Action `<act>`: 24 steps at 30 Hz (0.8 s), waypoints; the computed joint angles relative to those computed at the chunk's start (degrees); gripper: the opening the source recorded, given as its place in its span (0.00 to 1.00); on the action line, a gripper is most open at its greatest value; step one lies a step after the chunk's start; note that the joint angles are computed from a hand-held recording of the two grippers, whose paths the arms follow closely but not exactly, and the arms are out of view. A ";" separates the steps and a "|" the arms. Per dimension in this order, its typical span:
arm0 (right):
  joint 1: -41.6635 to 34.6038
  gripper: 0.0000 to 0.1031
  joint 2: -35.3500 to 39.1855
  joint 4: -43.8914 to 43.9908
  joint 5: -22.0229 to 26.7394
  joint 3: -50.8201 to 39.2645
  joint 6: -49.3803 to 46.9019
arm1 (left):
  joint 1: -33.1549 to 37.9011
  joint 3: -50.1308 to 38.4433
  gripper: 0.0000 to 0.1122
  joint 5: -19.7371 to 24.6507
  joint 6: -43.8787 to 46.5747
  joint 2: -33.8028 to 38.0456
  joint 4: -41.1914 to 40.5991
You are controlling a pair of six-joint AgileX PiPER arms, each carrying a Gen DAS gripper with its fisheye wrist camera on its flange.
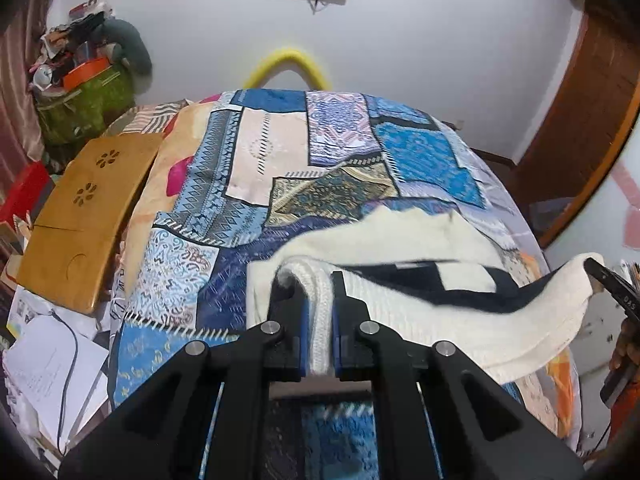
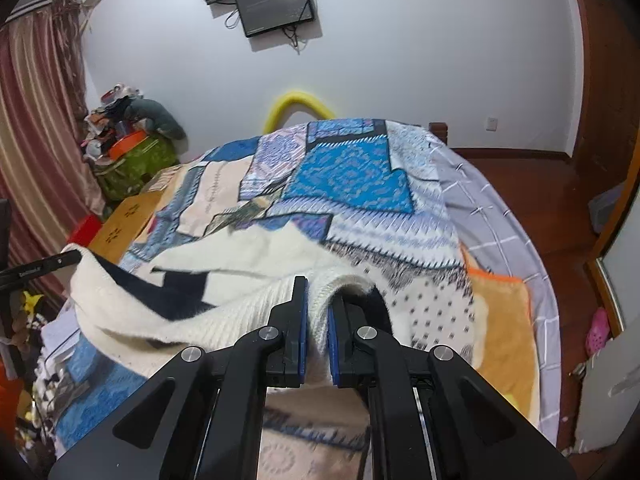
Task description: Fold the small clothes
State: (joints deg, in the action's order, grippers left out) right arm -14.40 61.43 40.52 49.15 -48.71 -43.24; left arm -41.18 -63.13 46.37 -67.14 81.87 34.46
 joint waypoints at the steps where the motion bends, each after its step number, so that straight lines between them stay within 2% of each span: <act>1: 0.38 0.07 1.44 -0.01 -0.75 -0.83 0.30 | 1.68 -0.86 0.07 -0.72 0.98 1.30 -0.69; 7: 3.02 0.07 8.50 -0.70 -6.44 -2.86 2.25 | 7.72 -3.56 0.07 -3.05 3.93 7.66 -2.29; 10: 5.34 0.07 12.92 -3.24 -10.89 -3.32 4.59 | 9.44 -4.86 0.07 -4.01 5.25 11.06 -2.80; 13: 5.87 0.07 17.55 -3.88 -12.66 -4.32 5.06 | 11.17 -6.11 0.07 -5.20 7.06 14.17 -4.14; 20: 6.04 0.07 25.09 -2.84 -13.26 -6.65 3.47 | 16.55 -8.62 0.08 -8.63 15.08 20.51 -12.06; 24: 5.94 0.07 27.82 -3.27 -11.69 -8.29 2.58 | 18.56 -9.05 0.11 -10.00 17.54 22.59 -15.86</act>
State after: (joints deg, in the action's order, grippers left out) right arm -8.46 89.25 37.25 37.46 -57.00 -40.65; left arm -22.62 -72.19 36.37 -49.60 104.46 18.61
